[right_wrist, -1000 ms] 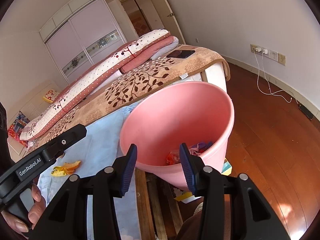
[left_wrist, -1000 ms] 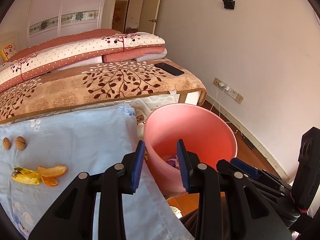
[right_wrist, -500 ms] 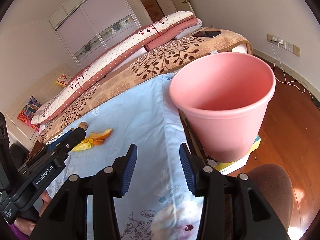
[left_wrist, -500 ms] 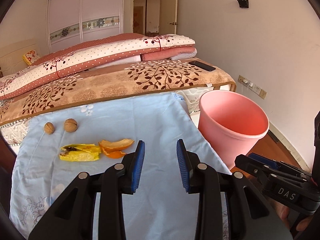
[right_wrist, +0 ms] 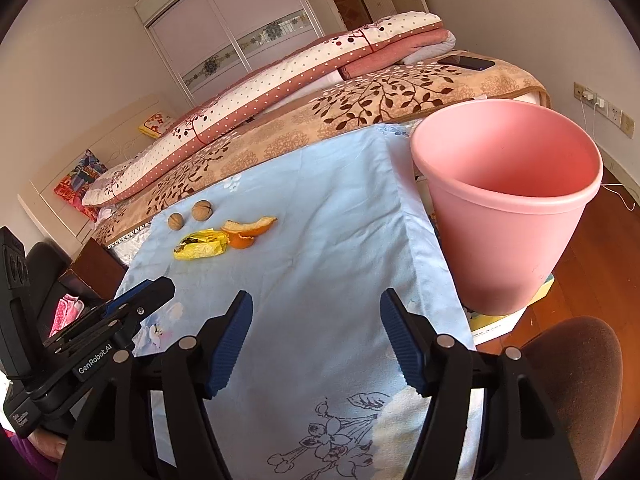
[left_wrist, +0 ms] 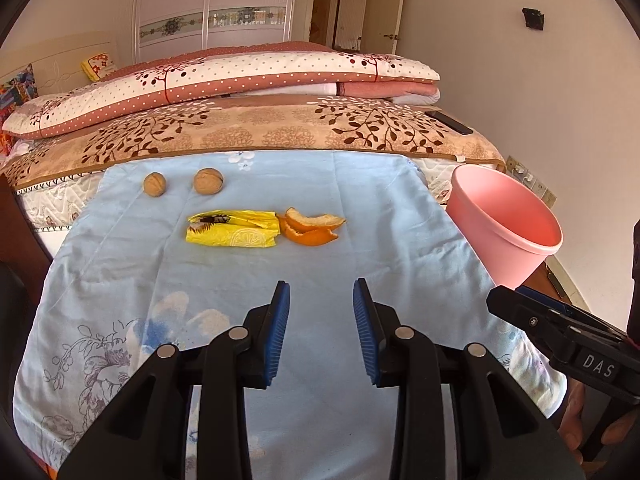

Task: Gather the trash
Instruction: 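Move both open tools back over the orange peels on the sheet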

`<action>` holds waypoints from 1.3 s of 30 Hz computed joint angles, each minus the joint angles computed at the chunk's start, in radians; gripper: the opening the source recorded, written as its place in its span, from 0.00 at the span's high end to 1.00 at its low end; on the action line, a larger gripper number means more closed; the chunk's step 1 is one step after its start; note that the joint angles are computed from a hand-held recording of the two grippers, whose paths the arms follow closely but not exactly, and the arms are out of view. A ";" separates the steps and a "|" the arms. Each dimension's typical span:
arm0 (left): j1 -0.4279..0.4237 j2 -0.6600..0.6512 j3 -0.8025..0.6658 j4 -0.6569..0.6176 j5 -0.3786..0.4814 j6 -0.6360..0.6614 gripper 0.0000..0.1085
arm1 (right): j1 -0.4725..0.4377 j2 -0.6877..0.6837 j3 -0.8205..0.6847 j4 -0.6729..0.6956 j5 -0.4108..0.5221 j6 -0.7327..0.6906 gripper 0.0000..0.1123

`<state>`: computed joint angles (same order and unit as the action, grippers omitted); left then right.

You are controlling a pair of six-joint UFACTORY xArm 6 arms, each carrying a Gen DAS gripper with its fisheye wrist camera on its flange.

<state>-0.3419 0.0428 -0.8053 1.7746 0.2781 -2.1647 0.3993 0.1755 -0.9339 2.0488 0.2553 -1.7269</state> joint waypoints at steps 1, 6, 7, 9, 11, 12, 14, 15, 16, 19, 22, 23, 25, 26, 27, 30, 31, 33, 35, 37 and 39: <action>0.007 -0.006 0.009 0.003 -0.003 -0.013 0.70 | 0.006 0.005 -0.002 -0.015 0.001 0.011 0.41; 0.045 -0.010 0.030 0.024 -0.037 -0.080 0.70 | 0.034 0.020 -0.016 -0.035 -0.002 -0.003 0.31; 0.051 -0.007 0.029 0.026 -0.046 -0.085 0.70 | 0.040 0.022 -0.018 -0.038 -0.003 -0.007 0.30; 0.057 -0.004 0.030 0.033 -0.055 -0.093 0.70 | 0.051 0.028 -0.022 -0.065 0.004 0.007 0.29; 0.058 -0.003 0.032 0.032 -0.054 -0.090 0.70 | 0.058 0.037 -0.027 -0.093 0.007 0.028 0.29; 0.059 -0.002 0.032 0.033 -0.056 -0.089 0.70 | 0.062 0.041 -0.030 -0.106 0.008 0.039 0.29; 0.066 0.006 0.028 0.033 -0.069 -0.086 0.70 | 0.065 0.049 -0.035 -0.136 0.017 0.063 0.29; 0.067 0.009 0.026 0.023 -0.071 -0.078 0.70 | 0.068 0.054 -0.039 -0.154 0.015 0.076 0.29; 0.071 0.010 0.027 0.027 -0.072 -0.085 0.70 | 0.071 0.057 -0.043 -0.172 0.018 0.086 0.29; 0.075 0.005 0.036 -0.013 -0.052 -0.058 0.70 | 0.086 0.066 -0.054 -0.205 0.024 0.087 0.29; 0.092 0.004 0.042 -0.022 -0.051 -0.065 0.70 | 0.099 0.079 -0.063 -0.268 0.039 0.123 0.29; 0.099 0.004 0.043 -0.009 -0.054 -0.084 0.70 | 0.101 0.084 -0.067 -0.294 0.044 0.139 0.30; 0.112 0.003 0.045 0.012 -0.062 -0.111 0.70 | 0.112 0.096 -0.077 -0.333 0.041 0.162 0.30; 0.116 0.004 0.047 0.011 -0.063 -0.114 0.70 | 0.117 0.103 -0.084 -0.354 0.042 0.173 0.32; 0.121 0.006 0.047 0.011 -0.065 -0.116 0.70 | 0.118 0.109 -0.093 -0.365 0.046 0.173 0.37; 0.135 0.003 0.050 0.043 -0.067 -0.161 0.70 | 0.122 0.133 -0.129 -0.396 0.045 0.194 0.46; 0.137 0.002 0.051 0.055 -0.065 -0.180 0.70 | 0.120 0.147 -0.146 -0.429 0.048 0.234 0.48; 0.144 0.003 0.050 0.070 -0.066 -0.202 0.70 | 0.115 0.183 -0.190 -0.512 0.061 0.332 0.54; 0.149 0.004 0.049 0.080 -0.067 -0.219 0.70 | 0.114 0.220 -0.241 -0.571 0.067 0.400 0.59; 0.152 0.005 0.048 0.096 -0.068 -0.238 0.70 | 0.118 0.257 -0.295 -0.616 0.060 0.449 0.59; 0.156 0.007 0.046 0.108 -0.069 -0.251 0.70 | 0.121 0.297 -0.350 -0.677 0.052 0.517 0.59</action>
<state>-0.1860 0.0495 -0.7593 1.8822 0.2091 -2.4153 0.5201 0.4729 -1.2837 1.3718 0.3078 -1.2097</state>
